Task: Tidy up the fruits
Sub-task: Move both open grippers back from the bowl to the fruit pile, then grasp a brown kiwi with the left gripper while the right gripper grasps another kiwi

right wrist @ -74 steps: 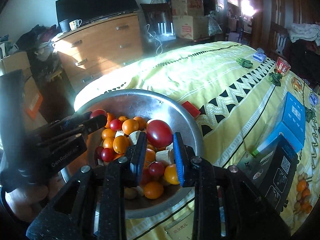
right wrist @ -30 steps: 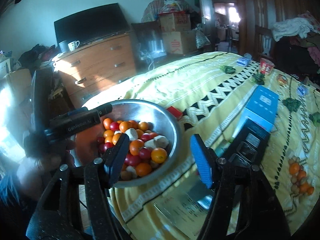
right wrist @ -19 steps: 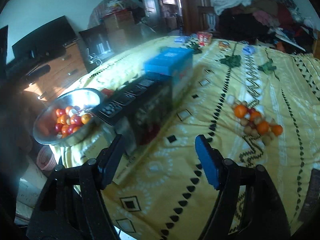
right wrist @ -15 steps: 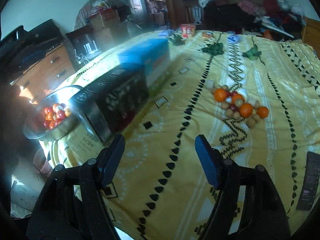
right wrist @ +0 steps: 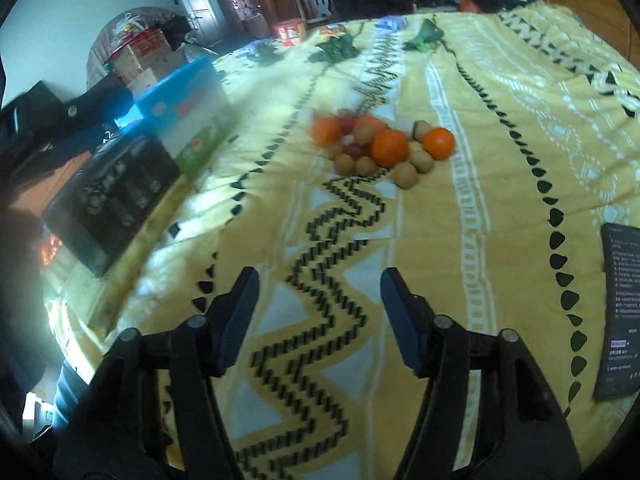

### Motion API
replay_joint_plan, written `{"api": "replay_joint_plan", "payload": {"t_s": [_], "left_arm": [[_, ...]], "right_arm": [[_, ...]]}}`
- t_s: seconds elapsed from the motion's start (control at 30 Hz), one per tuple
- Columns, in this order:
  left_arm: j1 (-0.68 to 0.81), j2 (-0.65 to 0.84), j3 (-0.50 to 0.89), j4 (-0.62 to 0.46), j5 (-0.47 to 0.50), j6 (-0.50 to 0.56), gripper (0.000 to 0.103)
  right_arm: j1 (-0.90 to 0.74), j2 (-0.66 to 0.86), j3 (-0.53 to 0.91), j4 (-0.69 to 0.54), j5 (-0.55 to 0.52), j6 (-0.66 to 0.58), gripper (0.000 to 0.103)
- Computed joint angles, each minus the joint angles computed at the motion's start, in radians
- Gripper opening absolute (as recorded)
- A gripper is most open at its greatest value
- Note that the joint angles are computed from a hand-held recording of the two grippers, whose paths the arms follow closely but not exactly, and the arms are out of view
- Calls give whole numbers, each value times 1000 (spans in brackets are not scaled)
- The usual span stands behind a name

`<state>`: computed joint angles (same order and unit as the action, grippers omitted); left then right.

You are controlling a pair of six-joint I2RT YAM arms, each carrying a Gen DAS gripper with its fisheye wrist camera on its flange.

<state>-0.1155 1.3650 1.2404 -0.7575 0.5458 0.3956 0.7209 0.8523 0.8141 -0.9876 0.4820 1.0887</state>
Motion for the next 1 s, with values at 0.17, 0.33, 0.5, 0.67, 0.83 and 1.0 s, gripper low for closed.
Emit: {"api": "replay_joint_plan", "payload": {"t_s": [0.17,0.33,0.5,0.67,0.83,1.0], "left_arm": [[-85,91,-33,86,-61,-32,86],[-142,216,-18,142,-85,-57,72],[-170,328,28,157,-79,-50,63],[-203,422,91,160,-62,-43,63],[-252,507,156,130,-32,-15,54],[-285,557,180,128,-38,-12,42]], "right_arm": [[-248,-60,-103,128,-148,-219,39],[-528,-49,-160,244,-294,-411,35],[-701,63,-157,343,-402,-536,35],[-767,180,-131,408,-464,-605,35],[-777,206,-133,426,-457,-618,31],[-779,89,-194,424,-452,-564,26]]}}
